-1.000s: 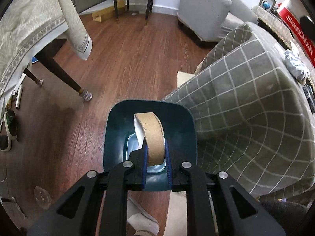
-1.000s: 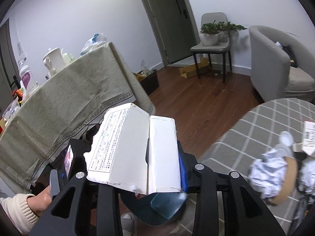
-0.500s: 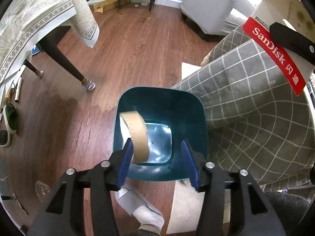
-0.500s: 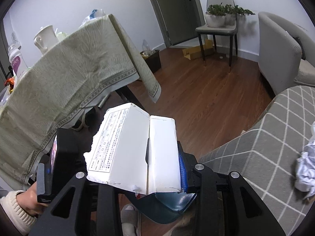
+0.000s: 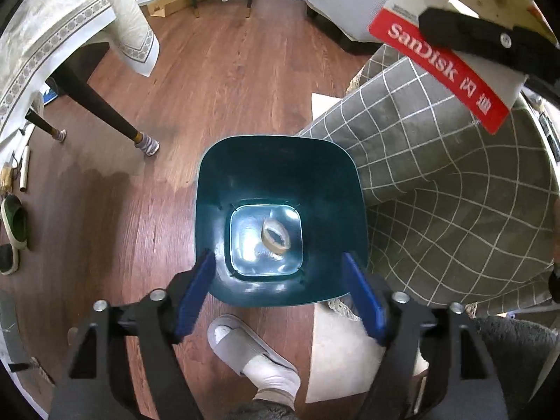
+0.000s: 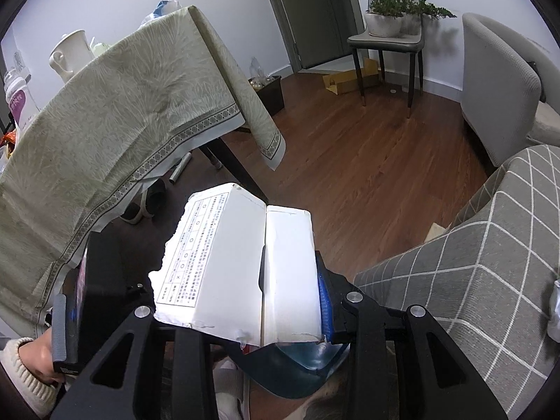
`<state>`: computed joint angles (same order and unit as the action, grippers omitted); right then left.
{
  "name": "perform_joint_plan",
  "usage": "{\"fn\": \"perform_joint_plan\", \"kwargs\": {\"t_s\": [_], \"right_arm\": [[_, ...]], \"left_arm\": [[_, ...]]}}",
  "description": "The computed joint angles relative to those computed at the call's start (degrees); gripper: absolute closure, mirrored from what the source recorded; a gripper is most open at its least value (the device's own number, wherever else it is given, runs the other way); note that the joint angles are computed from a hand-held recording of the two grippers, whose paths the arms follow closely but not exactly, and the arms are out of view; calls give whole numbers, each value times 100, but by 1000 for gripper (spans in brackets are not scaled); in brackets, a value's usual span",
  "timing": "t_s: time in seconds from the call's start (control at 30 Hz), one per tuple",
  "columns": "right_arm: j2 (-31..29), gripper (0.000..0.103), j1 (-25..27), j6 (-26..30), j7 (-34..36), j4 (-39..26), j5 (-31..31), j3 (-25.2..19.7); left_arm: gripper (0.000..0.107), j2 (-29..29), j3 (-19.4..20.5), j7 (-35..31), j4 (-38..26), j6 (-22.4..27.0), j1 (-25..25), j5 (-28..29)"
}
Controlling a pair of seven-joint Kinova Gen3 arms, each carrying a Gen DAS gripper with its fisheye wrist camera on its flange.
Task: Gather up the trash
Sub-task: 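Lower the paper packaging into the teal bin and open the right gripper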
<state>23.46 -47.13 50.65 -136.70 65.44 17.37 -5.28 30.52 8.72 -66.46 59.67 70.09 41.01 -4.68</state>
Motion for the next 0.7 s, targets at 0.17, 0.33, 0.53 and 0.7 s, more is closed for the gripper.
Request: {"fn": "perform_joint_plan", "kwargs": {"t_s": [0.17, 0.33, 0.53, 0.7], "right_arm": [[177, 67, 35, 147, 78, -169, -138, -27], [492, 67, 73, 438, 241, -481, -385, -47], [868, 67, 53, 796, 436, -843, -633, -22], [1158, 67, 47, 1079, 555, -1111, -805, 3]], "left_arm": [[41, -134, -68, 130, 124, -159, 31, -115], [51, -402, -122, 355, 415, -541, 51, -325], [66, -846, -113, 651, 893, -1228, 20, -612], [75, -1108, -94, 894, 1152, -1621, 14, -878]]}}
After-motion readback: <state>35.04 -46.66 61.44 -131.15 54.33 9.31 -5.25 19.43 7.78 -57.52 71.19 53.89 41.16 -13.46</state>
